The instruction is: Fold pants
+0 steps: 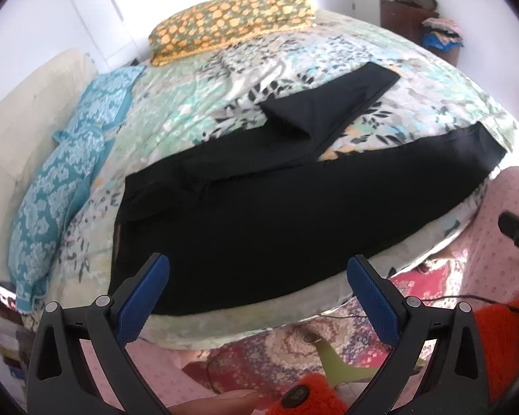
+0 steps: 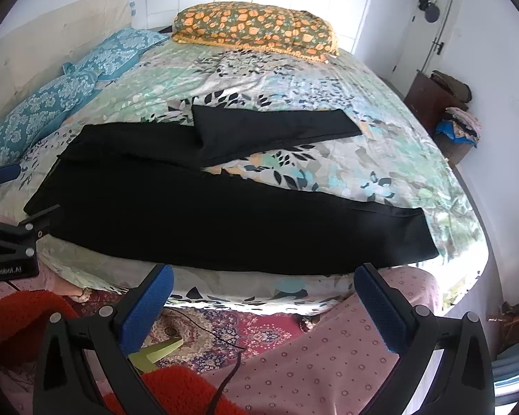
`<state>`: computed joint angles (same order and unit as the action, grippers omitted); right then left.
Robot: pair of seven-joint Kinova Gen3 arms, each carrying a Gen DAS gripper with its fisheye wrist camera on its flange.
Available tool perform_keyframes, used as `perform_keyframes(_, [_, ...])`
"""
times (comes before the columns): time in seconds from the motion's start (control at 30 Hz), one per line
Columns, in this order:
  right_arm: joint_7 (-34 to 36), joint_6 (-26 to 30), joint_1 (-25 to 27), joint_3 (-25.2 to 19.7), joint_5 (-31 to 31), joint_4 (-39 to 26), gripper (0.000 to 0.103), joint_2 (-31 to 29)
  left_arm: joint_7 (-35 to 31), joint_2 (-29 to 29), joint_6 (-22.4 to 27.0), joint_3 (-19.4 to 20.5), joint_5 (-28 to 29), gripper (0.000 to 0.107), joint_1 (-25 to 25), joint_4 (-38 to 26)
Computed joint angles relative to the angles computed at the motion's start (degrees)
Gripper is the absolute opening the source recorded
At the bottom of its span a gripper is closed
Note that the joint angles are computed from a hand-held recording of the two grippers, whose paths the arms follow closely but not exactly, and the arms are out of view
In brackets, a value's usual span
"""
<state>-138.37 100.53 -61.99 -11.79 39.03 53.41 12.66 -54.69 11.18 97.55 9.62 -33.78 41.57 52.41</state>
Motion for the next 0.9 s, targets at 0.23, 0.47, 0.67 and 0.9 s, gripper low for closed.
perform_keyframes(0.23, [5.1,-3.3,1.7,1.0,-2.9,-1.8,0.103,2.4,3.6,0.8,0.1,-1.8,1.4,0.103,-2.8,-0.1])
perform_keyframes(0.47, [9.3,-5.9,2.0,3.0,-3.5,-4.6,0.103,4.8,3.8,1.1,-0.5,-2.2,2.5,0.103,-5.0,0.5])
perform_keyframes(0.67, [10.7,-6.8,2.1,4.6,-5.3,-6.5,0.103,6.1,4.9,1.2,-1.3,-3.0,2.8,0.103,-6.8,0.1])
perform_keyframes(0.9, [11.3,-7.5,2.8,5.2,-8.1,-6.8,0.103,6.8,4.8,1.7,-1.2,-3.0,4.7,0.103,-7.9,0.1])
